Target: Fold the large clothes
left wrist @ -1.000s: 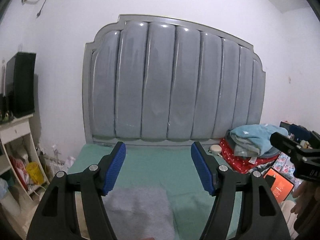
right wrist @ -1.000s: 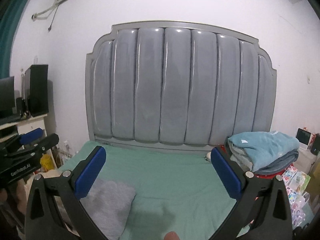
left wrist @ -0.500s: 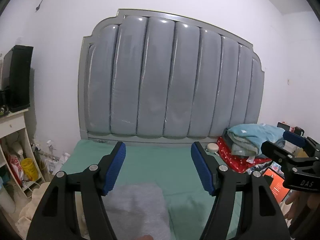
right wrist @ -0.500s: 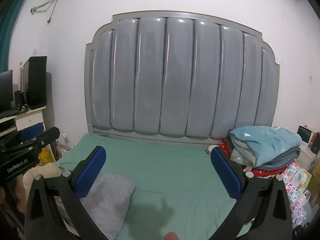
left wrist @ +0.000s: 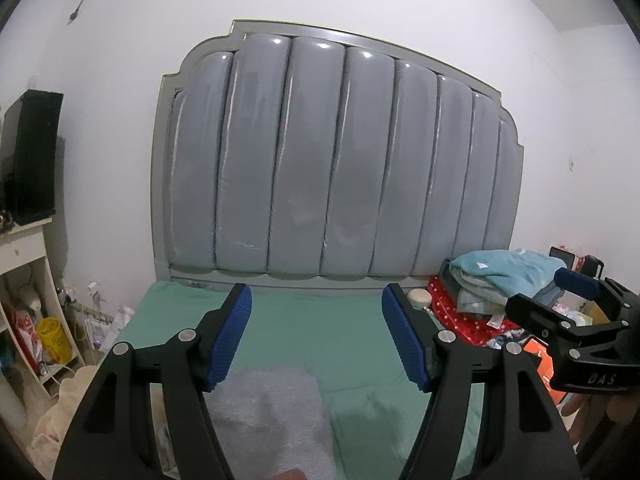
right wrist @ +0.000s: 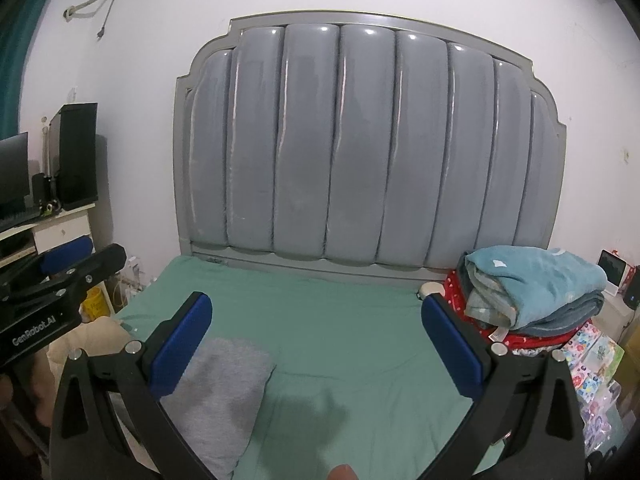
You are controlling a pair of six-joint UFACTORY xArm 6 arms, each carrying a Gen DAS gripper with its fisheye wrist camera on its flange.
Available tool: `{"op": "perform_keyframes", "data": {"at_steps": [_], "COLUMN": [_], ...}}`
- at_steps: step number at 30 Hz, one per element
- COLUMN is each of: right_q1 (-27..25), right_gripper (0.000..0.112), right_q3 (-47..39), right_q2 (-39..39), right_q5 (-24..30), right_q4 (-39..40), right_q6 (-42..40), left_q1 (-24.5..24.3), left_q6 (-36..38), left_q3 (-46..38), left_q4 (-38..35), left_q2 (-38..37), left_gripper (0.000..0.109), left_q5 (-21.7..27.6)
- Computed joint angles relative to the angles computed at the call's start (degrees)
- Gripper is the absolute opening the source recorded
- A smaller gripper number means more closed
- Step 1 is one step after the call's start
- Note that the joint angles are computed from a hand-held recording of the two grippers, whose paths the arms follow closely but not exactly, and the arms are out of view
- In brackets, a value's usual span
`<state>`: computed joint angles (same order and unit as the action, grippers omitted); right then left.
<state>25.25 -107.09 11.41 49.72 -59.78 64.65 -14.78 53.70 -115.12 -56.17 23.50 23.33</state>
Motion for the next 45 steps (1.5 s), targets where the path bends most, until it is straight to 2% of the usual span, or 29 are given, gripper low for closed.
{"op": "perform_keyframes", "data": {"at_steps": [11,26,30,32,37,42,45], "right_q1": [1.0,1.3,1.2,1.1,0.8,0.7,0.6], "right_gripper": [0.103,0.103,0.103,0.103,0.103,0.103,0.103], "right_q3": [-2.8,-2.2,-4.4,-6.3,-9.4,-9.2,-8.5], "right_q2": [1.8,1.0,1.8,2.3,2.6,1.8,1.1], "right_q5": [1.0,1.0,2.0,2.8,4.7,5.3,5.3], "right_q4": [0.3,-0.4,1.5,2.9,3.5,3.1,2.7], "right_q6": [-1.1,-1.3,-3.3,-4.8,-5.4,-4.8,-4.5], "left_q1": [1.0,1.1,1.7,2.1,2.4,3.1,2.9], "left_q6": [0.3,2.1,-2.4,-3.3,-4.0,-6.5,-6.3], "left_q3": [0.7,2.7,1.3,0.1,-1.6,-4.4,-4.3], "left_q4": [-1.1,-3.2,0.4,1.0,3.0,4.8,4.8], "left_q2": [-0.6,-2.2,-2.0,-2.1,-2.3,-1.0,-1.1], "left_gripper": [0.071,0.071,0.071,0.071,0.071,0.071,0.071], "left_q5": [0.4,-0.4,1.7,3.5,4.4,6.3,5.6]}}
